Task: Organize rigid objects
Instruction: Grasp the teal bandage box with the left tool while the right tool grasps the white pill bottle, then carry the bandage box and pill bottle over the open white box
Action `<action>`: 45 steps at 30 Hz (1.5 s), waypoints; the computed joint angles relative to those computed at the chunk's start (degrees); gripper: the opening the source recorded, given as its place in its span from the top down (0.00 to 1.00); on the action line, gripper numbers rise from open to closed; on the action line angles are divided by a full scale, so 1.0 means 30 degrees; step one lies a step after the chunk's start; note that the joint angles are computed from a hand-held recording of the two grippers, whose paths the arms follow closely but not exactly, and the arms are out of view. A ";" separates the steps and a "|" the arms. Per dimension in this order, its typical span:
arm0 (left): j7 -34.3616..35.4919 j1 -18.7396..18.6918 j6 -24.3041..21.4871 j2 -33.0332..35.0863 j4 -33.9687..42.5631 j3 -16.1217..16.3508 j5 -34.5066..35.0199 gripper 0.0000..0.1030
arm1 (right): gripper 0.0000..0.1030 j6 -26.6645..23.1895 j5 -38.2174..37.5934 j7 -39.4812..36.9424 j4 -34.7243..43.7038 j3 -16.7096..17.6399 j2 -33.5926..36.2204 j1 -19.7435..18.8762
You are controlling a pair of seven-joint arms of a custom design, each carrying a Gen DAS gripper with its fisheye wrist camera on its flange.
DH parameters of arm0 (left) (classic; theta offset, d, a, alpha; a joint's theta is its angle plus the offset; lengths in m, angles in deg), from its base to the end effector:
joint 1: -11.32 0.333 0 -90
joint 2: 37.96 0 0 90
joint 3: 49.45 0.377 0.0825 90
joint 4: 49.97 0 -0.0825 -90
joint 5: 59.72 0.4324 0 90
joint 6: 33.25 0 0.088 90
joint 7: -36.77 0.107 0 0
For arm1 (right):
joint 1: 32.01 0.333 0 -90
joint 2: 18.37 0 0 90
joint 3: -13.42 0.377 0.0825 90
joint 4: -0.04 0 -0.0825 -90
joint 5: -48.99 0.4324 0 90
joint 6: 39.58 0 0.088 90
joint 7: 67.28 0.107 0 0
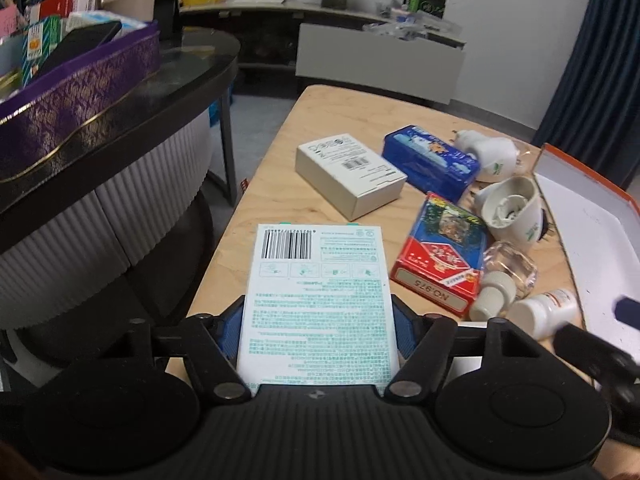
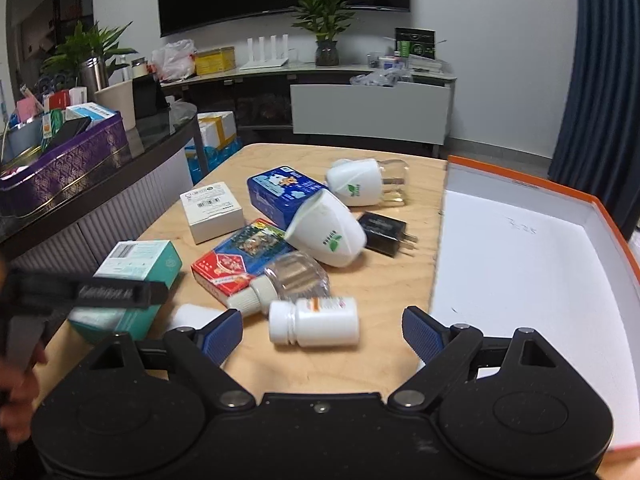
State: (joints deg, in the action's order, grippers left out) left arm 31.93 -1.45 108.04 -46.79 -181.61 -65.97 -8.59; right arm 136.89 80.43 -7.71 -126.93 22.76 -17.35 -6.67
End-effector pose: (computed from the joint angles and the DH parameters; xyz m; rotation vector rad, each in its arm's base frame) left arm 0.4766 -0.2740 0.4755 -2.1463 1.2633 -0.6118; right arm 0.5275 0.3129 0.4929 -2.0595 1.0840 -0.4484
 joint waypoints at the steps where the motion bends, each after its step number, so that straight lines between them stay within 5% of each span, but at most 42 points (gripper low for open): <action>1: 0.0022 -0.0034 0.0043 -0.0122 -0.0066 -0.0027 0.0049 0.31 | 0.01 0.0060 -0.1220 0.0830 0.0177 -0.0137 0.0286 0.0057; 4: -0.0108 -0.0018 0.0143 -0.0364 -0.0165 -0.0092 0.0324 0.31 | 0.12 -0.0621 -0.4234 0.3796 0.0904 -0.0720 0.1054 0.0304; 8: -0.0352 0.0058 0.0674 -0.0527 -0.0255 -0.0167 0.0632 0.31 | 0.32 -0.2142 -0.4236 0.3810 0.1982 -0.0436 0.1888 -0.0103; 14: -0.0397 0.0025 0.0740 -0.0462 0.0026 -0.0346 0.1060 0.31 | 0.32 -0.1818 -0.2420 0.2032 0.1669 0.0144 0.1509 -0.0649; 27: 0.0403 -0.0601 0.2093 0.1353 0.2651 -0.0317 0.2259 0.31 | 0.32 0.0954 -0.0662 0.0944 -0.0139 -0.0899 -0.0918 -0.1113; 40: 0.6206 -0.1929 0.5373 0.5766 0.7823 0.1024 -0.0682 0.31 | 0.32 0.2180 -1.2030 1.2195 -0.0099 0.0396 -0.1436 -0.6768; 45: 0.7611 -0.2860 0.4410 0.7064 0.9903 0.1722 -0.0320 0.31 | 0.32 0.2361 -1.2255 1.2311 0.0995 -0.0711 -0.0604 -0.6211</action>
